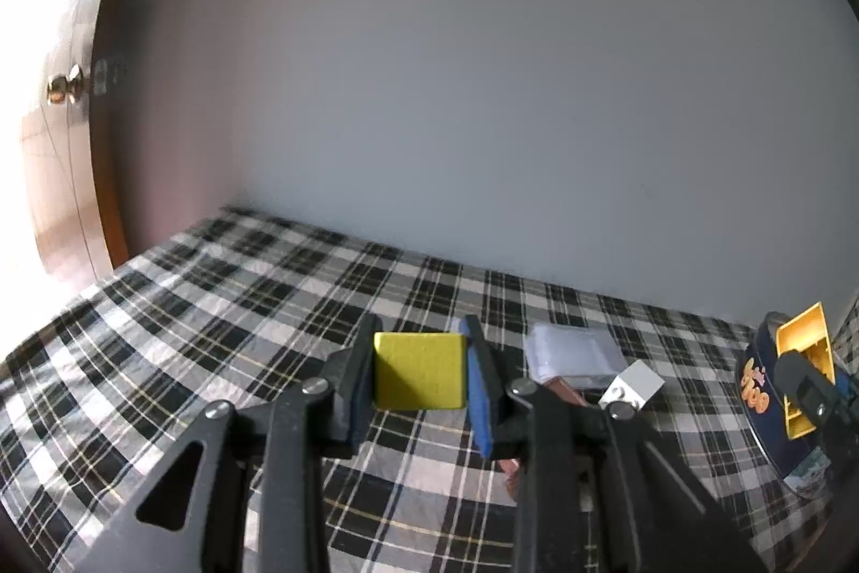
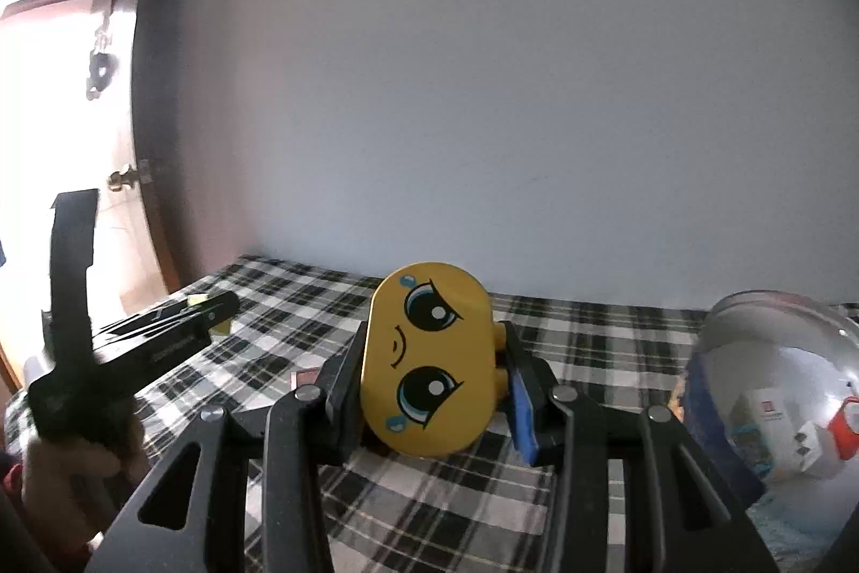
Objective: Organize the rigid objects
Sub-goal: 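Lift and carry the yellow cube and yellow face block over the blue tin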
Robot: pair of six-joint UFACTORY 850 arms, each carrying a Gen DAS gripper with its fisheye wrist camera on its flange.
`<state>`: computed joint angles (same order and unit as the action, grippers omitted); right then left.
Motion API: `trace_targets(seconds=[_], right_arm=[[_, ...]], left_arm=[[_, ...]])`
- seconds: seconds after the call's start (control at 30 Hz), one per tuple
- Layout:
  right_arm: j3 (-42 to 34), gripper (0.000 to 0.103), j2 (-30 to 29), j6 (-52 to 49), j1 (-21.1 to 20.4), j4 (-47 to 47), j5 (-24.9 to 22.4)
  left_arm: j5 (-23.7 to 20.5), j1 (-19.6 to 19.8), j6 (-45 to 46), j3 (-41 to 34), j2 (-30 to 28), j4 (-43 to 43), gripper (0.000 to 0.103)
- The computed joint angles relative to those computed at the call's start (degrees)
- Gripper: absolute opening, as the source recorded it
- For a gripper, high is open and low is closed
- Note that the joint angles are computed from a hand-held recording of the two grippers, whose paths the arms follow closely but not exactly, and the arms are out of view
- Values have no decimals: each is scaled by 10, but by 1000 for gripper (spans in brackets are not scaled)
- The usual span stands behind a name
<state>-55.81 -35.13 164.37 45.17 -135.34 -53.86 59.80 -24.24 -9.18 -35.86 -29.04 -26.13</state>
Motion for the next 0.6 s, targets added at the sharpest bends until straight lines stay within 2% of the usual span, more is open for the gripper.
trace_targets(seconds=[0.2, 0.43, 0.6], right_arm=[[0, 46, -6, -36, 8, 46, -35], [31, 46, -2, -86, 22, 77, -71], [67, 46, 16, -80, 25, 86, -110]], left_arm=[[24, -35, 65, -5, -4, -68, 28], [22, -56, 62, -2, 0, -80, 28], [16, -83, 58, -7, 1, -96, 28]])
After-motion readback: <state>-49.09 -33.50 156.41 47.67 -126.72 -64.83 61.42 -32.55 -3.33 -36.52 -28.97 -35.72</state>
